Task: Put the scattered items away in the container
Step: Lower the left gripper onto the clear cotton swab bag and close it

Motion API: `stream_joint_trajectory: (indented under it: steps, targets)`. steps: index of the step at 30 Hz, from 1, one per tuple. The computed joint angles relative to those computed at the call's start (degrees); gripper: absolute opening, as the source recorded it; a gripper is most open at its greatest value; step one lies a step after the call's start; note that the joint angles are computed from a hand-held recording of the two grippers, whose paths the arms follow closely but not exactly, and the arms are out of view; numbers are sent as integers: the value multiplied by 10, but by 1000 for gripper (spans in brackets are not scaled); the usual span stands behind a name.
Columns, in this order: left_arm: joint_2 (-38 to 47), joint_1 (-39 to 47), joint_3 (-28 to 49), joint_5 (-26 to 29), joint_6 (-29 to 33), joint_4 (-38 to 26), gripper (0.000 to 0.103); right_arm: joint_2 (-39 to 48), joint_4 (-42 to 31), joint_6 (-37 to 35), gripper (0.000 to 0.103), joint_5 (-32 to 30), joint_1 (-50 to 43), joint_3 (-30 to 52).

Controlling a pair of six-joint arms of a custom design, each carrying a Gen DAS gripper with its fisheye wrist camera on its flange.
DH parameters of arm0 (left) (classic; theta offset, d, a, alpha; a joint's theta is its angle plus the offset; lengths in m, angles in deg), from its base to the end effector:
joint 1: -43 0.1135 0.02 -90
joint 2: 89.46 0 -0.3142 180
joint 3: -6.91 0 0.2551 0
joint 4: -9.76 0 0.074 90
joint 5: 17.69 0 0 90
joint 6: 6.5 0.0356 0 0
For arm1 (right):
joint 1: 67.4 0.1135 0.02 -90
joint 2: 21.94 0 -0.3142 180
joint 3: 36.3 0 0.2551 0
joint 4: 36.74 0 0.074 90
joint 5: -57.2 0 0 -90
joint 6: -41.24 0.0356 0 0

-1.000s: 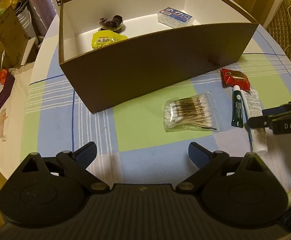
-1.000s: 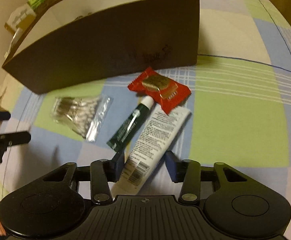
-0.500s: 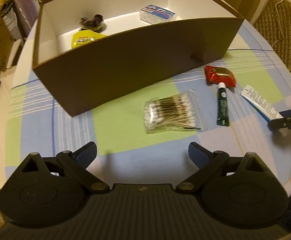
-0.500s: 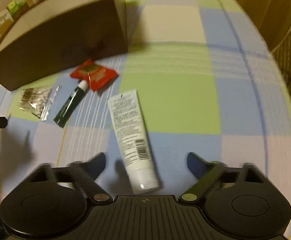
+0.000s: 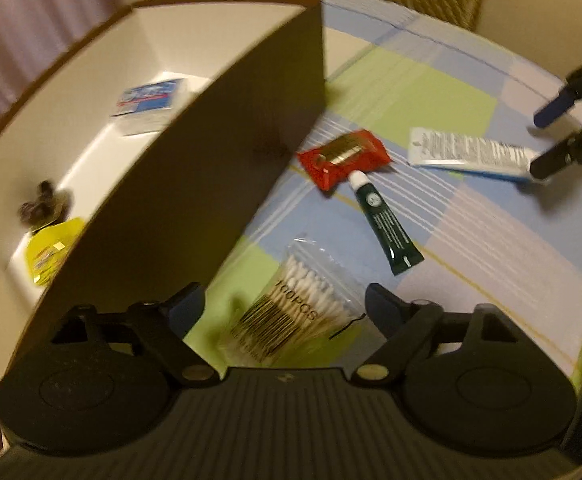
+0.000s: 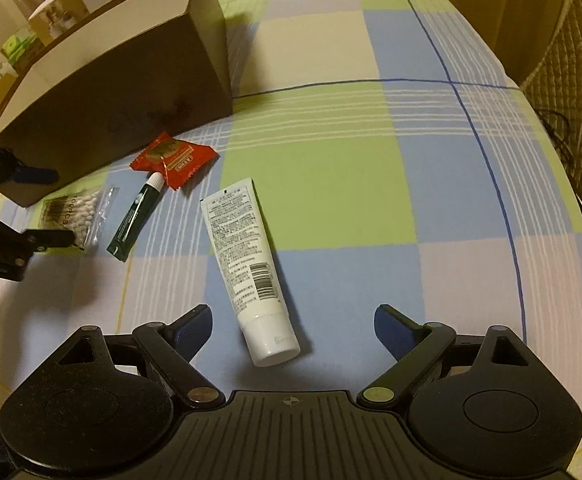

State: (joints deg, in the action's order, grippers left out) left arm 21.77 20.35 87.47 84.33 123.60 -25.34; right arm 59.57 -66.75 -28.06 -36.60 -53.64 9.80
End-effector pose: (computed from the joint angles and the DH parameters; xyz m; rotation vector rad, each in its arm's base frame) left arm 0.3643 -0.1601 0.1770 1.4506 2.2622 -0.1921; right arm 0.2200 0.0563 0.1768 0.1460 2.7354 0.2636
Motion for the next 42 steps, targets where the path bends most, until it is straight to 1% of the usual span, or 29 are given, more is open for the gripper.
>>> stream_joint_trajectory:
  steps: [2, 3, 4, 6, 7, 9, 11, 14, 16, 17, 18, 20, 21, 23, 24, 25, 26, 27, 29, 32, 36, 39, 41, 42]
  targets:
    - [18, 0, 17, -3, 12, -24, 75, -3, -4, 1, 93, 2, 0, 0]
    - [24, 0, 22, -4, 18, -34, 63, -4, -4, 0, 93, 2, -2, -1]
    - [27, 2, 23, -4, 22, -42, 57, -5, -3, -1, 93, 1, -3, -2]
    - [25, 8, 16, 0, 20, -46, 43, -1, 0, -5, 93, -3, -7, -1]
    - [21, 12, 8, 3, 14, -43, 40, 2, 3, -6, 93, -5, -7, -1]
    - [10, 22, -7, 12, -4, -41, 31, 10, 11, -10, 93, -10, -8, 0]
    - [-3, 29, -22, 19, -18, -48, 25, 17, 18, -16, 93, -14, -9, 2]
    - [-26, 39, -46, 28, -39, -61, 25, 23, 25, -23, 93, -17, -8, 6]
    - [-39, 46, -64, 29, -55, -57, 26, 26, 27, -26, 93, -19, -8, 8]
    - [-44, 48, -70, 29, -65, -53, 34, 27, 27, -28, 93, -19, -7, 9]
    - [-47, 49, -75, 29, -74, -48, 45, 29, 26, -31, 93, -18, -7, 11]
    - [-45, 48, -80, 30, -95, -31, 57, 33, 23, -35, 93, -15, -5, 15]
    - [-40, 46, -76, 29, -104, -27, 58, 34, 22, -37, 93, -14, -5, 17]
    - [-28, 38, -68, 21, -115, -15, 56, 34, 18, -41, 93, -14, -7, 19]
    - [-22, 32, -67, 13, -117, -6, 51, 33, 17, -43, 93, -12, -6, 19]
    - [-20, 27, -69, 5, -117, 4, 51, 31, 16, -46, 93, -11, -5, 18]
    - [-21, 25, -72, 6, -116, 11, 43, 30, 16, -48, 93, -11, -6, 17]
    - [-22, 25, -72, 10, -118, 10, 39, 29, 18, -49, 93, -13, -7, 15]
    - [-27, 24, -80, 11, -123, 14, 38, 31, 21, -51, 93, -17, -9, 11]
    - [-46, 25, -104, 9, -120, 22, 30, 31, 30, -62, 93, -25, -9, 6]
    - [-77, 28, -134, -4, -146, 21, 27, 33, 47, -82, 93, -26, 3, 4]
    - [-101, 32, -158, -13, -173, 24, 26, 48, 66, -100, 93, -17, 24, 7]
    - [-116, 36, -172, -12, -193, 28, 26, 68, 74, -113, 93, -1, 42, 13]
    - [-121, 38, -177, -12, -201, 30, 26, 76, 79, -121, 88, 10, 52, 14]
